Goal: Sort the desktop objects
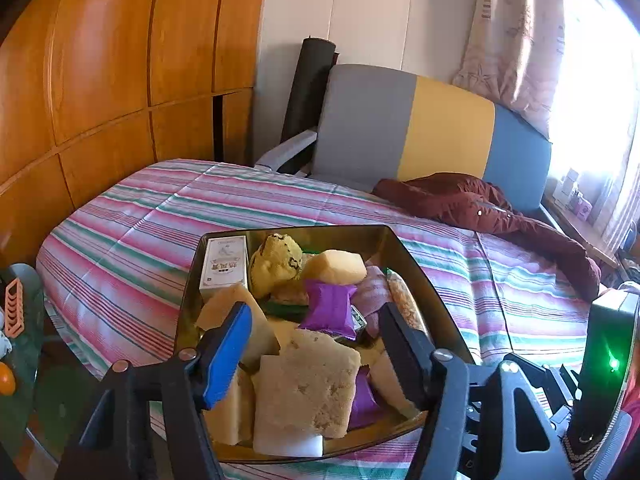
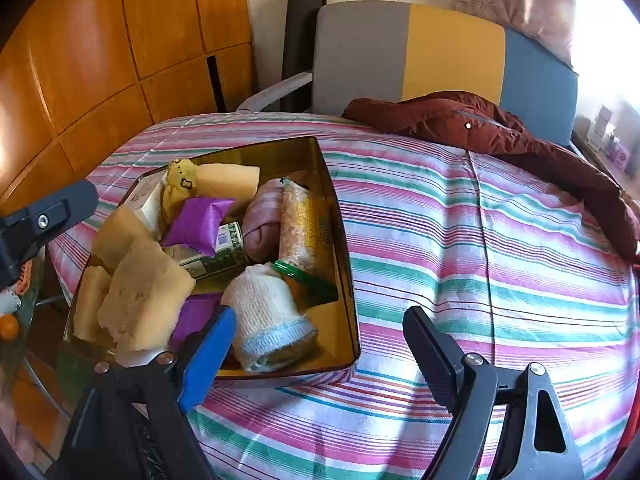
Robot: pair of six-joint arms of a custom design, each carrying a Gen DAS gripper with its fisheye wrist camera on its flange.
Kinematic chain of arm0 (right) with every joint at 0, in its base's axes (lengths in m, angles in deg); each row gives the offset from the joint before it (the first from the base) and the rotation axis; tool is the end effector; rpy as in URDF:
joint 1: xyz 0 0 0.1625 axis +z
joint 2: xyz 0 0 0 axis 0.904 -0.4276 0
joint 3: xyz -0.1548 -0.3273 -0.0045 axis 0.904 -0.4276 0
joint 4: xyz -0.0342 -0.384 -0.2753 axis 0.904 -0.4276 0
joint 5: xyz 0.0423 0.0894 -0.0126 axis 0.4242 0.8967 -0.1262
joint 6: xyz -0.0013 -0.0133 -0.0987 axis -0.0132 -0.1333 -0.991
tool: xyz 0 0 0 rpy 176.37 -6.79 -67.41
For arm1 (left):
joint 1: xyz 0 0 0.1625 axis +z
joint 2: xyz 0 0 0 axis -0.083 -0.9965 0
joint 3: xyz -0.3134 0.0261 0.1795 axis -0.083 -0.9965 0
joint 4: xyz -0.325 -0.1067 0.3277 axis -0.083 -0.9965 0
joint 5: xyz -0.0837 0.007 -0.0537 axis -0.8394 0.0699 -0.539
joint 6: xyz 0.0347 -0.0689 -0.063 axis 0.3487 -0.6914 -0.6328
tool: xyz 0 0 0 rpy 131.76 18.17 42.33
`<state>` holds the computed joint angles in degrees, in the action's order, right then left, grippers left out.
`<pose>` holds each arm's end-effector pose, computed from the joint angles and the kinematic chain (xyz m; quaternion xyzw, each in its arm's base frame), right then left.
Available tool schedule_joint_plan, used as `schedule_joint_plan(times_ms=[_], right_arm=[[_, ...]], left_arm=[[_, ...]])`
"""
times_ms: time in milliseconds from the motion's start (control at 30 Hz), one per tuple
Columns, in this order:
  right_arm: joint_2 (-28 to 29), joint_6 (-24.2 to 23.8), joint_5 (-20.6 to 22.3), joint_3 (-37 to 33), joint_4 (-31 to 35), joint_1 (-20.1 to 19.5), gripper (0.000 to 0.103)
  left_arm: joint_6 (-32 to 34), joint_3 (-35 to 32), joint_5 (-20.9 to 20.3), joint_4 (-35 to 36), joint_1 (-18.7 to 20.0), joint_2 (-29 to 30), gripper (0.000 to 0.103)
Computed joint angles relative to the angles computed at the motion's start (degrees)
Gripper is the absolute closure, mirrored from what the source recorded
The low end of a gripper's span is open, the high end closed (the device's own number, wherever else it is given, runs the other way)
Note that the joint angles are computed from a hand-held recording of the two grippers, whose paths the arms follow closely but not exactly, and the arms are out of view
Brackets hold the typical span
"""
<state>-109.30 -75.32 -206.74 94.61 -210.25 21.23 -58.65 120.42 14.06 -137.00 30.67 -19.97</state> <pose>0.0534 -0.4389 0.3567 0.1080 -0.8692 0.3316 0.3504 -0.4481 -0.4570 0.0198 0.1955 0.8633 -0.3766 0.2731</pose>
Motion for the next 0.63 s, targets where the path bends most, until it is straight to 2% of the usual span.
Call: schedule_joint_plan(times_ms=[367,467,633], right_arm=[[1.3,-0.4,-1.0,-0.4,-0.4,0.4,0.016],[1.5,-0.4,-1.0,-0.5,-0.5,0.4,0.016],[0.7,0.0,0.3,0.0,-3.6,-0.4,0.016]], left_arm=[[1.4,-0.4,-0.8,0.5,0.6,0.4,0.040],[2.2,-0.4,-0.9,-0.1,0.6,0.6,0.049],[2.6,-0.4,-2.0,0.0,1.2,0.6,0.049]])
